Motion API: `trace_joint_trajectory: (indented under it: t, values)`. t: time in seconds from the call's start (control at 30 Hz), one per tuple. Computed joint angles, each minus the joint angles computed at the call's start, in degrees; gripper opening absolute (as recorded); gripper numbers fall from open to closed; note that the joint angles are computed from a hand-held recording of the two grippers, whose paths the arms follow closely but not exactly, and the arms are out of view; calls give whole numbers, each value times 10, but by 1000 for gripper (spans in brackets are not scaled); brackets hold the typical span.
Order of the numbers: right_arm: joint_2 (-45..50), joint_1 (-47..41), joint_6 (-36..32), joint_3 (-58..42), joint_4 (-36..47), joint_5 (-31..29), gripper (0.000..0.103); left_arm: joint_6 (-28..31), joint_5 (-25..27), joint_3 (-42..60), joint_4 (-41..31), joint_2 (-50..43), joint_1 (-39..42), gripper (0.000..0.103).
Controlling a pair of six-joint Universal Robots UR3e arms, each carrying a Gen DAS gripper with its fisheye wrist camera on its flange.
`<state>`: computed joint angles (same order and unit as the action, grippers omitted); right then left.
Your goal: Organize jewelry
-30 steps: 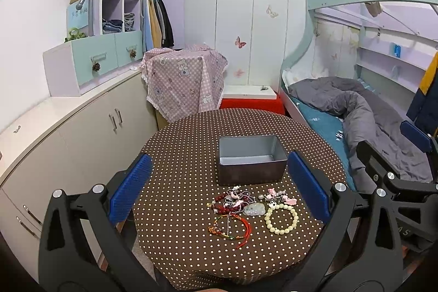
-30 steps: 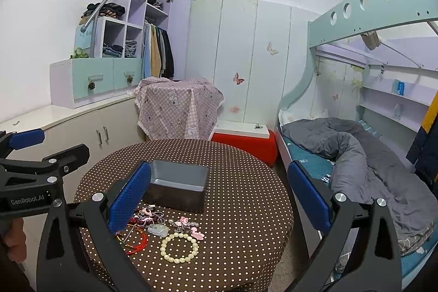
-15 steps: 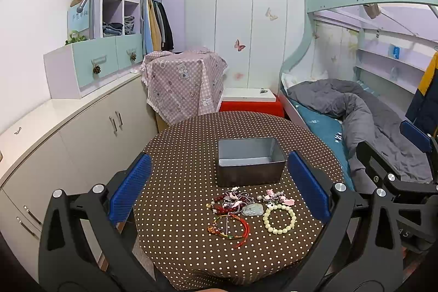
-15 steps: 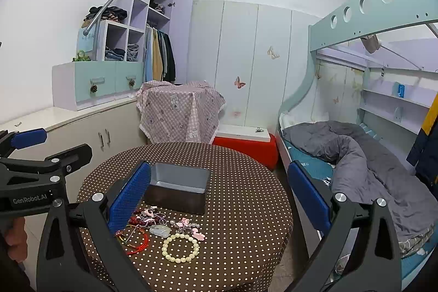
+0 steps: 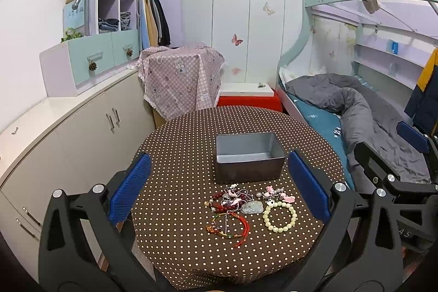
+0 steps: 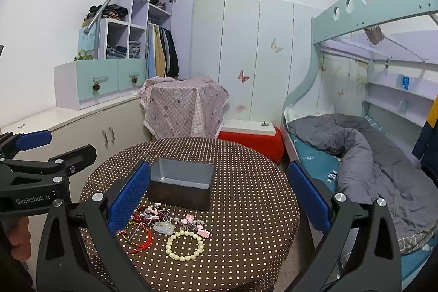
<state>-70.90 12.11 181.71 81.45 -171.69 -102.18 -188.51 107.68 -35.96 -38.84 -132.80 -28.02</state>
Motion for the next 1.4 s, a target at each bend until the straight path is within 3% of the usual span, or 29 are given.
trace_joint_trajectory:
  t: [0.13,0.43,0.67,0.87,0.93,1.1,1.23,1.4]
  values:
    - [15,-6,6,-20,30,9,96,-11,-38,19,-33,-11,18,97]
    - [50,-22,41,-54,107,24,96,-42,-184,10,-77,-32,80,97]
    - [85,-50,86,-78,192,78,96,-15,-98,38,-89,-77,68,97]
    - [135,-56,107,-126,283,86,96,5,-112,25,-92,-95,78,97]
    - [152,-52,108,-142,302,80,96,14,-98,20,-86,-101,75,97]
    - [183,-39,95,-174,333,70,96,40,-70,110,-165,-158,69,97]
    - [214,-19,79,-209,351,17,96,36,-76,167,-224,-192,77,97]
    - [227,-11,53,-184,288,-13,96,15,-96,190,-254,-207,94,97]
